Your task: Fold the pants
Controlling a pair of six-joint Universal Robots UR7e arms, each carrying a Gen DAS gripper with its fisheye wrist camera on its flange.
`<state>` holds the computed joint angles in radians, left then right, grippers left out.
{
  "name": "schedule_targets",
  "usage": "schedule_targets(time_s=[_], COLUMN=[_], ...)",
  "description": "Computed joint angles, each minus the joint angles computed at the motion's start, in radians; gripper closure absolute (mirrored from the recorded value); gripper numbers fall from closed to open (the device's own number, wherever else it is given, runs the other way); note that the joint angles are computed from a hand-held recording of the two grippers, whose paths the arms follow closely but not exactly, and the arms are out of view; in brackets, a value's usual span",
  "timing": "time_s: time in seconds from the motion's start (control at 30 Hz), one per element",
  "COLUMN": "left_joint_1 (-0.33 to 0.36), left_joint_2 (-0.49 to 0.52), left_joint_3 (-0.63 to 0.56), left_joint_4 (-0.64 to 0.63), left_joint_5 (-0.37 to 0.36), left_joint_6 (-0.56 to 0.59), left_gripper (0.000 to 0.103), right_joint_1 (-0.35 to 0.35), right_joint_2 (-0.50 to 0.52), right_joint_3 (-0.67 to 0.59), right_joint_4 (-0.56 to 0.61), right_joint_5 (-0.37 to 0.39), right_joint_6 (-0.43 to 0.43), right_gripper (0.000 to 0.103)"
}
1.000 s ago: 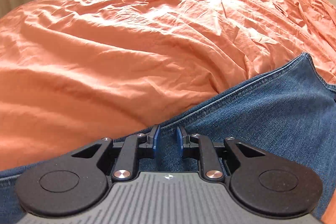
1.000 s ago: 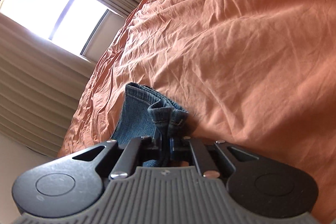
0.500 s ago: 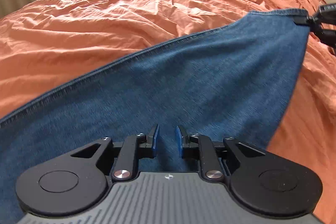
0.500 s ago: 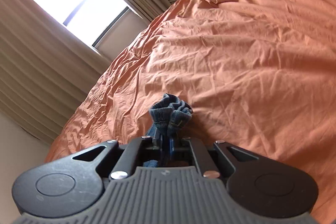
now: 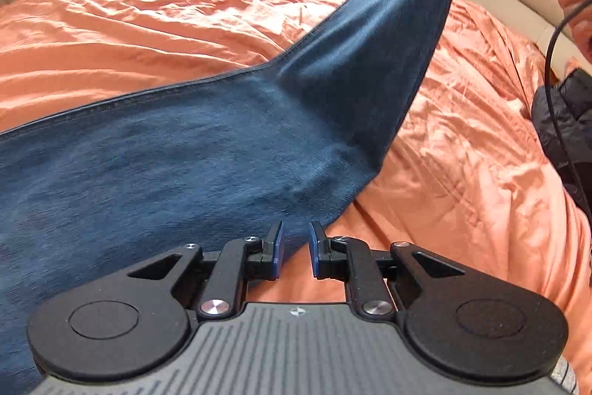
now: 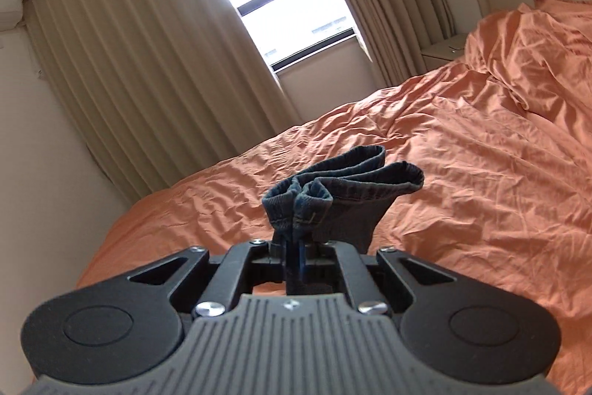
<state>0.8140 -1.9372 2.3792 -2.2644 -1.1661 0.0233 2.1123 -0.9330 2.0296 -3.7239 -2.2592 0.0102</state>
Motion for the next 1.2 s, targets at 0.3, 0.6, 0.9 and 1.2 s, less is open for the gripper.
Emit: schedule_targets(time_s=[0.3,0.6,0.9,1.2], left_joint_1=[0.089,0.245,0.405,0.465], left_joint_2=[-0.198,-0.244,-0.169,0.025], left_joint_3=[-0.156,-0.222,-0.257,-0.243], left_joint_4=[0.160,0.209,0.154,-0.084], left_joint_5=[0.103,0.069,-0.133,-0.251], left_joint_6=[0.011,0.028,-0.021,-0.111], left_gripper=[0.085,0.084,0.063,0.047], right_joint_1=[0.105,0.092,0.056,0.040], right_joint_2=[0.307,0.565,0.547,0.493], right_joint_3=[-0.232,-0.316,-0.236,-0.035], right_joint_4=[0.108,0.388,0.315,-0.091], right_joint_5=[-0.026,0.020,0.140,0.107], right_joint_6=[0.077,0.311,0.324,0.295], right_gripper=[0.101,0.101,0.069,0.053])
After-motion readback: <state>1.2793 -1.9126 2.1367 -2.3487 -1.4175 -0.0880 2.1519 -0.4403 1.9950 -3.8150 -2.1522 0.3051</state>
